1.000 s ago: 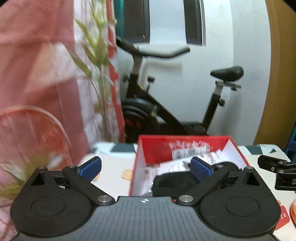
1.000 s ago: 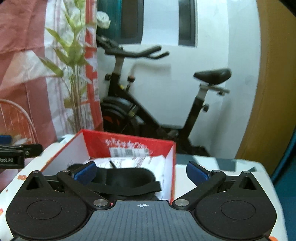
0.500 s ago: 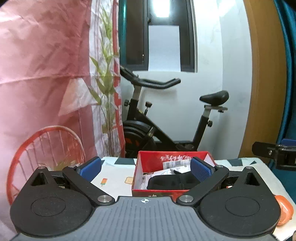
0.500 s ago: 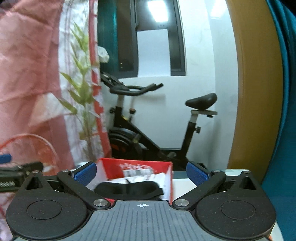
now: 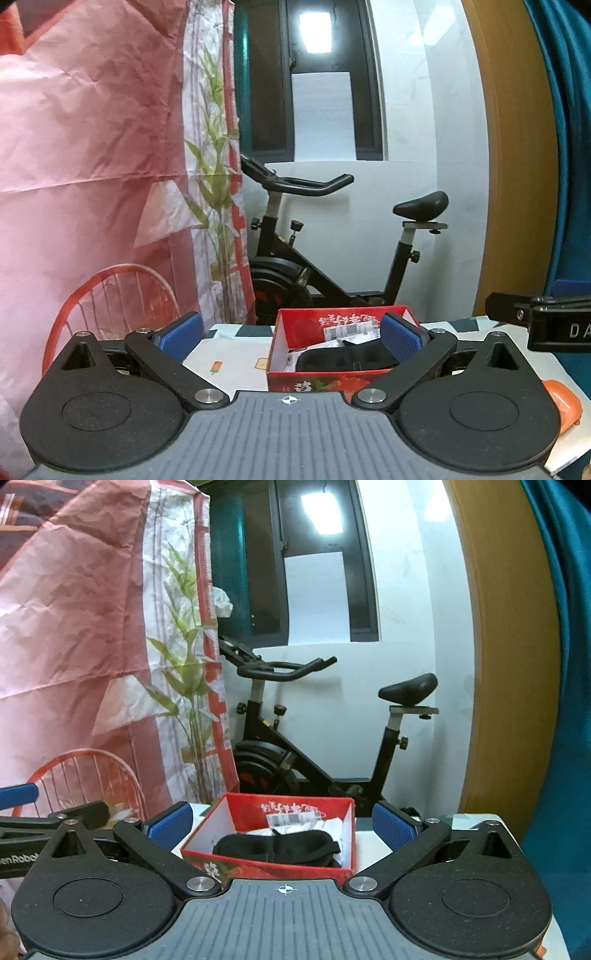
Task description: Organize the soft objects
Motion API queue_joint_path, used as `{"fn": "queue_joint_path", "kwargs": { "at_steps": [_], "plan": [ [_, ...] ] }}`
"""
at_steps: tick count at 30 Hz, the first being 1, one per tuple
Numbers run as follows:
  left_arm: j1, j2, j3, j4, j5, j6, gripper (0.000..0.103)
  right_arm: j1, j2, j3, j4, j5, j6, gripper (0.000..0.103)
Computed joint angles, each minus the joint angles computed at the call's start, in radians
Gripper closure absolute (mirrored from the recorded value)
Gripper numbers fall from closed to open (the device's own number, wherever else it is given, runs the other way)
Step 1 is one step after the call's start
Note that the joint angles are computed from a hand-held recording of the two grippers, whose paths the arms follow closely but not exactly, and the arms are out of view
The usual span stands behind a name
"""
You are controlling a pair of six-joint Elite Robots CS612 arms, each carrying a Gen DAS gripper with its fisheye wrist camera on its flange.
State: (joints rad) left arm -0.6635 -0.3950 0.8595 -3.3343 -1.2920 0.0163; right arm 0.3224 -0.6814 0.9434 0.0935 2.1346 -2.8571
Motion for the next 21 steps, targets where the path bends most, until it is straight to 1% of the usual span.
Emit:
{"fn": "queue_joint_path", "kwargs": {
  "at_steps": [7,10,12,21],
  "plan": [
    [-0.001,0.002,-0.005,0.009,0.021,-0.009,0.000,-0.002,0.022,-0.027,0.039,0.015,0.023,0.000],
    [-0.002,-0.001,0.003,0.011,0.034,-0.014,0.000,-0.003,0.024,-0.029,0.047,0.011,0.039,0.000],
    [-0.002,-0.003,0.006,0.014,0.039,-0.020,0.000,-0.003,0.023,-0.025,0.041,0.009,0.035,0.000],
    [-0.002,-0.006,0.011,0.025,0.038,-0.025,0.000,-0.003,0.045,-0.059,0.078,0.016,0.050,0.000]
  ]
}}
